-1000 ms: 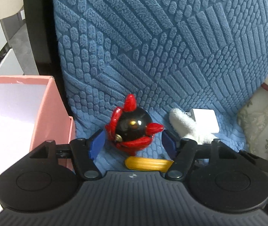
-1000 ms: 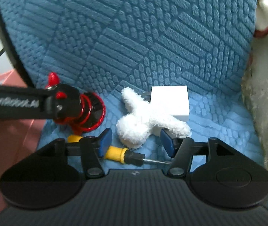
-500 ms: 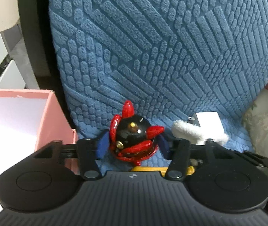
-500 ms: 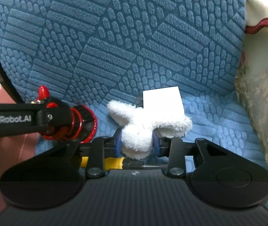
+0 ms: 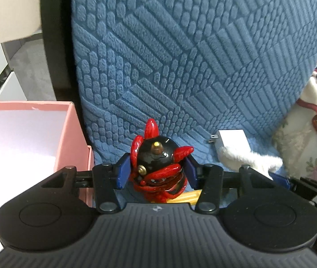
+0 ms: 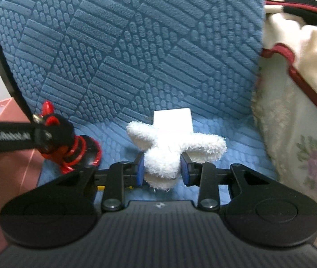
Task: Organize rigid objects
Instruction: 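Close left tool on red figurine while right tool closes on white plush toy, then lift red figurine with left tool while right tool lifts white plush toy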
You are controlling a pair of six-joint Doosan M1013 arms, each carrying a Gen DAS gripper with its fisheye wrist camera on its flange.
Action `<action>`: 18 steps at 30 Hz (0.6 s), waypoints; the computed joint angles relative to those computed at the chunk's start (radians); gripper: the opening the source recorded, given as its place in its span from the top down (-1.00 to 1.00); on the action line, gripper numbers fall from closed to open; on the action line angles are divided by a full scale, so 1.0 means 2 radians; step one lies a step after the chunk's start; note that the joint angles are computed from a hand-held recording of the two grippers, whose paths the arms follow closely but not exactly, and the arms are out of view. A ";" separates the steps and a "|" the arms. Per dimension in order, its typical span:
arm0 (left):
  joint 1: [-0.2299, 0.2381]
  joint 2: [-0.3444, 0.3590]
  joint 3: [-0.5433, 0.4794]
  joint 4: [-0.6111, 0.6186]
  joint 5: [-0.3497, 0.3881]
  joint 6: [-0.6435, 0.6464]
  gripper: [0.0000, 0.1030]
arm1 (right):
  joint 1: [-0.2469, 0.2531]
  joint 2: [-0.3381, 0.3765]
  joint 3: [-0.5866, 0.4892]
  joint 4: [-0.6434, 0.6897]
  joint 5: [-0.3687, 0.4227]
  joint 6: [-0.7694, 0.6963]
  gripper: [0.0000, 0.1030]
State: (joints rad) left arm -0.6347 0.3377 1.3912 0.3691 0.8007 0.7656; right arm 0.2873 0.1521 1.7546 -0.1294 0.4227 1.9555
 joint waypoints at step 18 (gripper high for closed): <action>-0.038 -0.055 0.053 -0.015 -0.012 -0.008 -0.10 | 0.017 -0.083 0.076 -0.009 0.019 0.040 0.31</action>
